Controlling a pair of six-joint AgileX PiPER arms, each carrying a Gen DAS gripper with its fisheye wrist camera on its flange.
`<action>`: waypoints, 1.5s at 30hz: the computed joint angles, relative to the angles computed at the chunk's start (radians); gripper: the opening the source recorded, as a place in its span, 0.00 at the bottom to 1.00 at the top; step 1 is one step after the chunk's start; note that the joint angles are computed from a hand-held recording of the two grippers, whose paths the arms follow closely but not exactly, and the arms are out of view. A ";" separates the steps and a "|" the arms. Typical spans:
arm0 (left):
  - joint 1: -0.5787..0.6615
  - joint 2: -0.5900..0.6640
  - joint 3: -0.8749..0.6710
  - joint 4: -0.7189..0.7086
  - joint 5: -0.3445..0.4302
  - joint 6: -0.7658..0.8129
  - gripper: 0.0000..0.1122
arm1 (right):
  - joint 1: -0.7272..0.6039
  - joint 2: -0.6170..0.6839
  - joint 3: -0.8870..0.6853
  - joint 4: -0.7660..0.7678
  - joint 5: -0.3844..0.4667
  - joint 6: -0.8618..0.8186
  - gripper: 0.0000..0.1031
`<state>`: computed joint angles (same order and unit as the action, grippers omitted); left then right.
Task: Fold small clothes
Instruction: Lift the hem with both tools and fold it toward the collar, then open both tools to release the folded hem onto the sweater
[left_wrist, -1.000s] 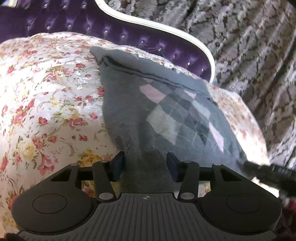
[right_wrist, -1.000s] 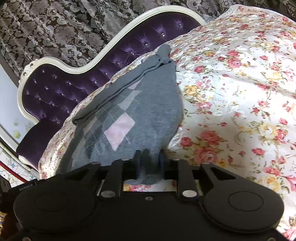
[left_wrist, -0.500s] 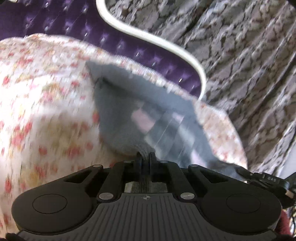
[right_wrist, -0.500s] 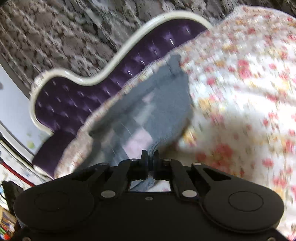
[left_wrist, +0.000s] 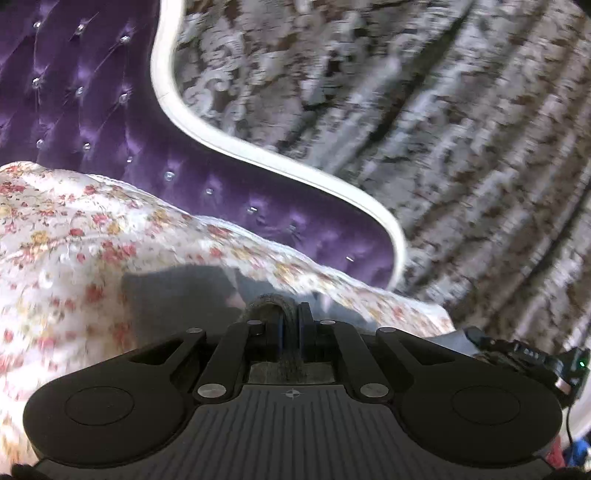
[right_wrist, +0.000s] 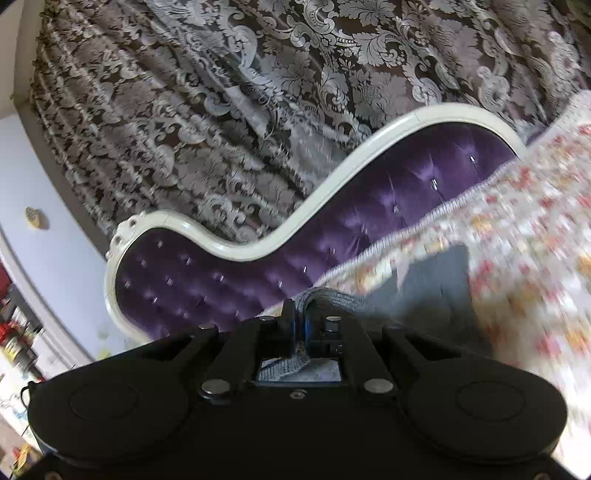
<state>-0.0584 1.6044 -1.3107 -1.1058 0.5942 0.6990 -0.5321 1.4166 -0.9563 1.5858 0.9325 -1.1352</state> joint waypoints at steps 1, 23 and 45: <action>-0.006 0.056 -0.067 0.036 0.004 -0.036 0.06 | 0.033 0.046 -0.051 0.006 -0.033 0.001 0.11; -0.037 0.513 -0.540 0.483 -0.111 -0.368 0.55 | 0.291 0.645 -0.657 -0.306 -0.465 0.303 0.70; -0.047 0.706 -0.774 1.000 0.054 -0.711 0.69 | 0.439 0.501 -0.476 -1.237 -0.619 0.693 0.70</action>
<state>-0.1049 2.3104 -2.0842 -0.1058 0.6480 -0.0123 -0.0930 1.9175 -1.4320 0.3485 0.3136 -0.4420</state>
